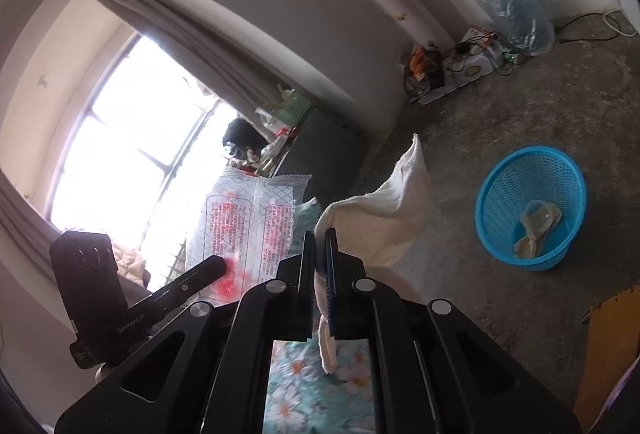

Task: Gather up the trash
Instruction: 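Carry bag and cloth over the blue wastebasket and release both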

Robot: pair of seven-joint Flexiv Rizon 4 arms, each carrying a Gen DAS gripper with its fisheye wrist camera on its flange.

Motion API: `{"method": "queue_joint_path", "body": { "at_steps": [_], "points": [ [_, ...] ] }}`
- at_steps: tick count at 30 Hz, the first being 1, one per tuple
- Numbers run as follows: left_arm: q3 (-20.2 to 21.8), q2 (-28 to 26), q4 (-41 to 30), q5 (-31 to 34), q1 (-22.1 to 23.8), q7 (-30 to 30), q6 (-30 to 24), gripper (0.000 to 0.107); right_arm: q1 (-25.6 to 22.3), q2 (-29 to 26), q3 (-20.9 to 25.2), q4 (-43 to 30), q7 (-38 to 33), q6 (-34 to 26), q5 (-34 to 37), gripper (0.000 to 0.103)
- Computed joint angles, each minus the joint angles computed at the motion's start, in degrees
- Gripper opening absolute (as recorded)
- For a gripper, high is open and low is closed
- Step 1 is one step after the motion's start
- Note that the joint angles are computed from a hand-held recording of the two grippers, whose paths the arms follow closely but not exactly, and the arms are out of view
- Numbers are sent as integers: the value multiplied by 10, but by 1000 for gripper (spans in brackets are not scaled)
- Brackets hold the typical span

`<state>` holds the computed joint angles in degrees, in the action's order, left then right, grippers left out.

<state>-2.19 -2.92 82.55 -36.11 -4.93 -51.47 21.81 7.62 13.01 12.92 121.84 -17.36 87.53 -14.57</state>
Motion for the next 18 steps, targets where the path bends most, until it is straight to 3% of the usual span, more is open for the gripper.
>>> {"method": "queue_joint_path", "body": {
  "at_steps": [7, 15, 16, 18],
  "points": [
    [-50, -124, -72, 74, -47, -49, 17, 9, 21, -47, -77, -6, -86, -53, 111, 5],
    [-67, -278, -202, 152, -94, -129, 2, 11, -6, -154, -92, -87, -213, -111, 236, 7],
    [-69, -291, -213, 152, -96, -134, 0, 14, -12, -166, -93, -93, -206, -120, 225, 8],
    [-64, -312, -231, 164, -106, -160, 5, 46, -25, -190, -90, -116, -218, -149, 235, 12]
  ]
}}
